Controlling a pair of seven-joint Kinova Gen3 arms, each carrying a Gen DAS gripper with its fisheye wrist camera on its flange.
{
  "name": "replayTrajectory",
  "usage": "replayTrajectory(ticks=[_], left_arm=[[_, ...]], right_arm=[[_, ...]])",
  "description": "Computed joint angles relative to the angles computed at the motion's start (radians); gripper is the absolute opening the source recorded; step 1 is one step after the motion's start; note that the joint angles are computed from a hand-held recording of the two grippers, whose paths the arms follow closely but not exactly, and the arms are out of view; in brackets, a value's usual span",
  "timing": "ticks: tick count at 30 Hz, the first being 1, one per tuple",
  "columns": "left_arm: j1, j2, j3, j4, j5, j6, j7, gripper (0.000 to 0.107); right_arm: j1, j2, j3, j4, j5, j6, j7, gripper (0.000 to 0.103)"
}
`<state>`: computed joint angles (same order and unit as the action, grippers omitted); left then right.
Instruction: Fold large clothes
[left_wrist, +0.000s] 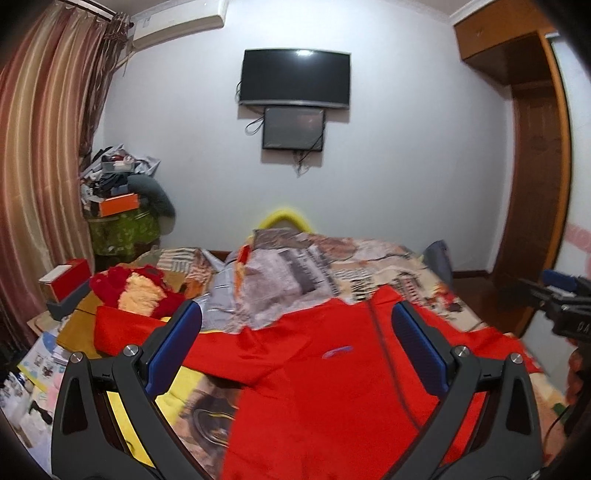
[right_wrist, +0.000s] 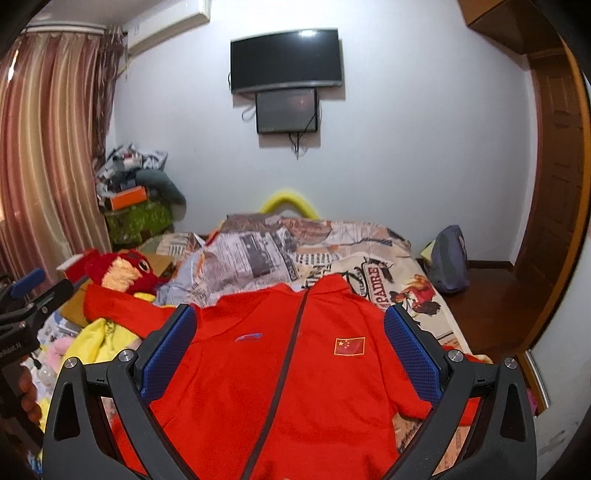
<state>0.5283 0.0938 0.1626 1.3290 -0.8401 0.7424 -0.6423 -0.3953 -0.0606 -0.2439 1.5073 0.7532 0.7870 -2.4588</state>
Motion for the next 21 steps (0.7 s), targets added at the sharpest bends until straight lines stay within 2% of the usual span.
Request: replayTrajectory(ticks=[2,4,7,14,15,17,21], left_arm=[[-0.048,0.042,0.012,-0.044,0.033,0.021,-0.054,0.103],[-0.141,0.073,0.068,-0.064,0.073,0.009,-0.103,0.103],[-0.28,0.136,0.144,-0.118,0.193,0.013,-0.206,0.103],[-0.604,0.314,0.394,-0.238,0.478,0.103,-0.391,0.103],[-0.635,0.336,0.413,-0.251,0.518,0.12,-0.417,0.103],[-0.668,0.383,0.404,-0.276,0.6,0.156,-0.439,0.103],[-0.641,0.432,0.255,-0.314,0.758,0.203,-0.477,0.103]], right_arm=[[-0.001,0.041,0.012,-0.035,-0.02,0.011,0.036,0.101],[-0.002,0.074,0.04,-0.062,-0.063,0.006,0.089,0.101],[-0.008,0.136,0.078,-0.115,-0.133,0.028,0.157,0.101],[-0.018,0.308,0.158,-0.27,-0.287,0.13,0.337,0.101],[-0.014,0.333,0.166,-0.301,-0.315,0.149,0.368,0.101],[0.007,0.386,0.179,-0.354,-0.388,0.19,0.429,0.101],[0.024,0.496,0.217,-0.488,-0.472,0.292,0.481,0.101]])
